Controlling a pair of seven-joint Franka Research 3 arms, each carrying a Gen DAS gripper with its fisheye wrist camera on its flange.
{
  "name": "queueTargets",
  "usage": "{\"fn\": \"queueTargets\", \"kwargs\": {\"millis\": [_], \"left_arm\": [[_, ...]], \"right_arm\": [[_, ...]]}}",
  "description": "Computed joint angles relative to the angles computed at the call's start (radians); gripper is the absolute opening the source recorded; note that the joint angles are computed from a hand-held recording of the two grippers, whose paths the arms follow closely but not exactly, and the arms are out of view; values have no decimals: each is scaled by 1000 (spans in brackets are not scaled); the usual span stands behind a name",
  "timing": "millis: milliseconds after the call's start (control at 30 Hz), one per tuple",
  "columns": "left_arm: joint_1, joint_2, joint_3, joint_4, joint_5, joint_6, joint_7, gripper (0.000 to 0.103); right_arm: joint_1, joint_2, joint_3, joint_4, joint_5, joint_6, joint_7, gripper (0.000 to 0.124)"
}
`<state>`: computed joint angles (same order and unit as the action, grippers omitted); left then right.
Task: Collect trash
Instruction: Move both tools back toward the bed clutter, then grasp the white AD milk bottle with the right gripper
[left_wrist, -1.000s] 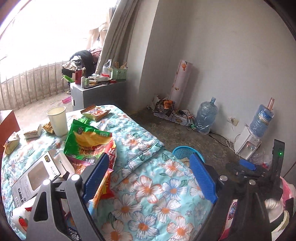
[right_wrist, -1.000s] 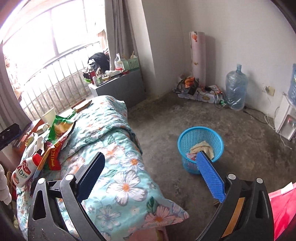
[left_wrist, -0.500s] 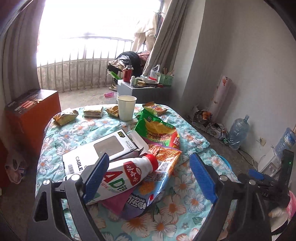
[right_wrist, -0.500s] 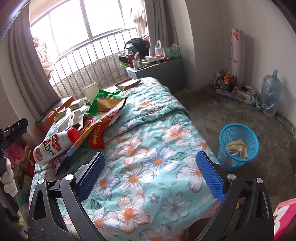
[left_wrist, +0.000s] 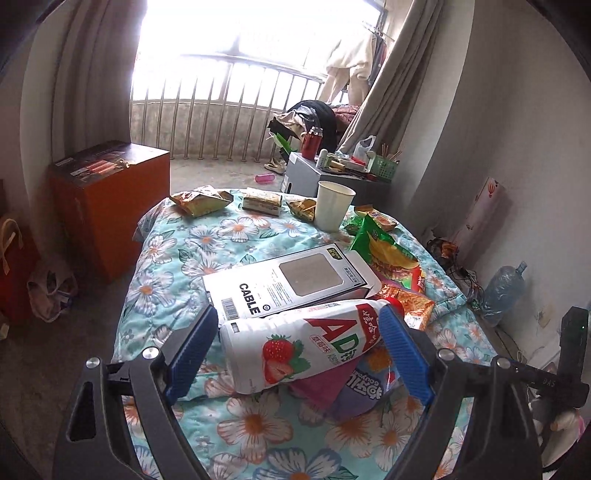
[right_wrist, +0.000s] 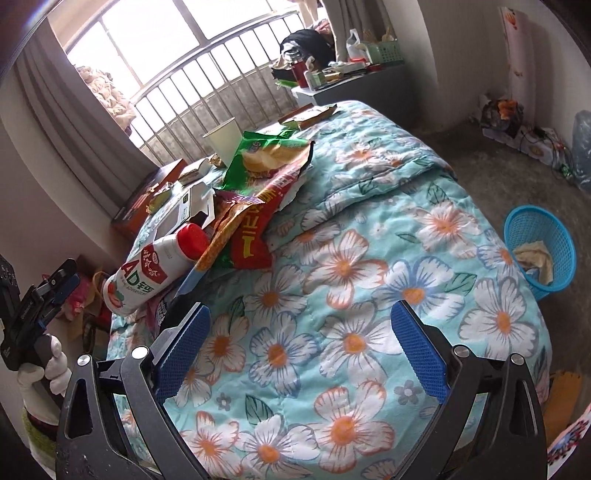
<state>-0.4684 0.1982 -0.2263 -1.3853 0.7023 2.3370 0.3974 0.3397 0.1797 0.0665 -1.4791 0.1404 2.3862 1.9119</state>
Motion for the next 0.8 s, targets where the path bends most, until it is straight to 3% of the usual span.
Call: {"fn": "queueTargets", "kwargs": {"millis": [200,433,633,800], "left_arm": [[44,-9,15,-42,-53,76,-52,85],[106,-1,24,-75,-157,115,-63,63],[144,34,5,-58,-326,53,62,50],[152,7,-17,-112,-423,114,160,47]], "right_arm": [[-18,51,24,80,134,-25,-78,86],[-24,143,57,241,265,-66,-196,66],[-28,284,106,455,407,-147,-268,58],[-5,394,113,614,405,-232,-224,54]]}}
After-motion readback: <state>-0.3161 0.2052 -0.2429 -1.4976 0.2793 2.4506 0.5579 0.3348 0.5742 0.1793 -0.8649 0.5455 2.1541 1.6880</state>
